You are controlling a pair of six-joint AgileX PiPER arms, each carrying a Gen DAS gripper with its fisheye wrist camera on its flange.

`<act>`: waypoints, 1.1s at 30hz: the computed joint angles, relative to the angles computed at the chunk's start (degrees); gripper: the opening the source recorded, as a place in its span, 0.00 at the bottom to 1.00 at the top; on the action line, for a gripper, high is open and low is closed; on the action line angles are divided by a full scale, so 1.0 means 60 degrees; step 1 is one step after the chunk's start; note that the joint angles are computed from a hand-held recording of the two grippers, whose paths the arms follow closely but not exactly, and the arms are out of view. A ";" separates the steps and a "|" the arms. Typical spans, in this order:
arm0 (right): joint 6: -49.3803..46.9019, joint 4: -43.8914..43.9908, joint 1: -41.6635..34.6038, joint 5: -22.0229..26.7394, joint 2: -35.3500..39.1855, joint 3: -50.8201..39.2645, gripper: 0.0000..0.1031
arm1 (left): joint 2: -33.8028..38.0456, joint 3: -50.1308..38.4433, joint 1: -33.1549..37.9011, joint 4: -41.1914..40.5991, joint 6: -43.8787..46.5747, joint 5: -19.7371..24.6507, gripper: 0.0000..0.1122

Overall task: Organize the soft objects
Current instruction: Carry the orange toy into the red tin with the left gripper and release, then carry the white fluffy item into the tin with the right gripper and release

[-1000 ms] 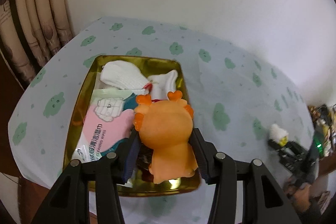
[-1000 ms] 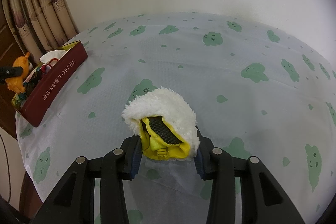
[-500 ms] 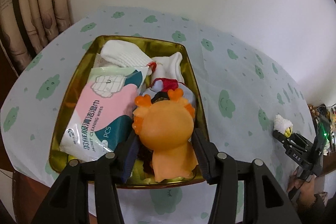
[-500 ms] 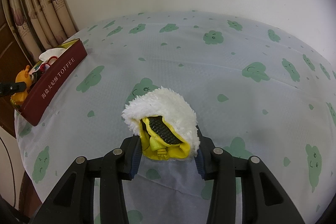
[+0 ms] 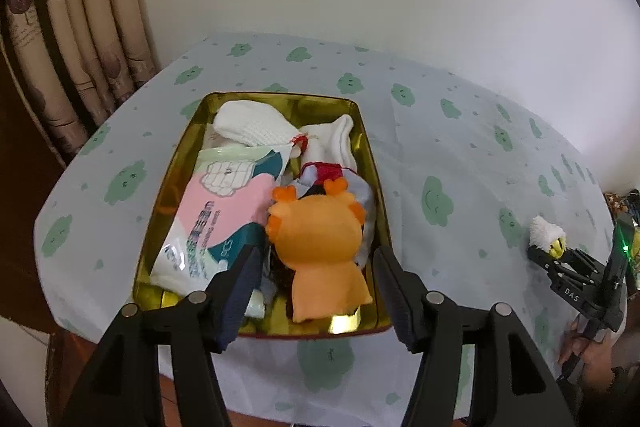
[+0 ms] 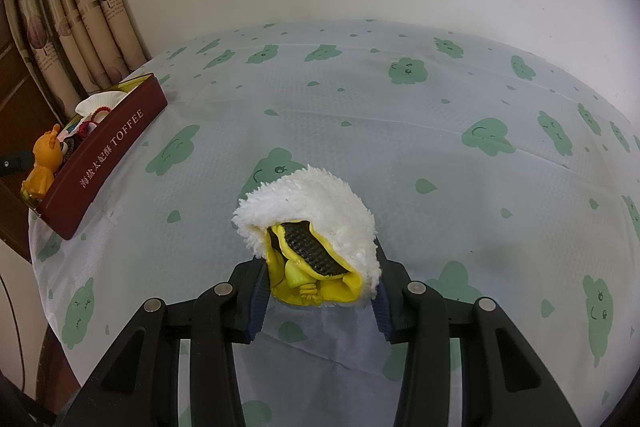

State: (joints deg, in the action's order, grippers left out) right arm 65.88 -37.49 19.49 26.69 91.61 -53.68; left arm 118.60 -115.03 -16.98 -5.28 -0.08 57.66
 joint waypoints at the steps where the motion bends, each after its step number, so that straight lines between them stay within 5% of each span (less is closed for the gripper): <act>1: 0.0010 0.0000 0.0007 0.0015 0.0008 -0.0010 0.40 | -0.0144 0.0191 -0.0070 0.0174 -0.0118 -0.0073 0.54; 7: -0.0015 0.0016 0.0017 0.0046 0.0005 -0.0026 0.40 | -0.1864 0.2815 -0.0692 0.2238 -0.2064 -0.1656 0.54; 11: 0.0022 -0.0164 0.0201 0.0251 0.0085 -0.0151 0.39 | -0.2509 0.3860 -0.0460 0.1635 -0.2002 -0.1977 0.54; 19: -0.0711 0.0458 0.0394 0.0728 0.0402 -0.0977 0.39 | -0.2906 0.4845 -0.0428 0.2556 -0.2685 -0.2579 0.54; 33: -0.3415 0.2510 0.1366 0.2545 0.2680 -0.6506 0.39 | -0.2825 0.5147 0.0293 0.1615 -0.1955 -0.2792 0.54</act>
State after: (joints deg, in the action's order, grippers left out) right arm 45.39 -22.44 27.69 41.96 107.69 -92.72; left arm 101.65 -84.14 -15.22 4.41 -11.82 40.91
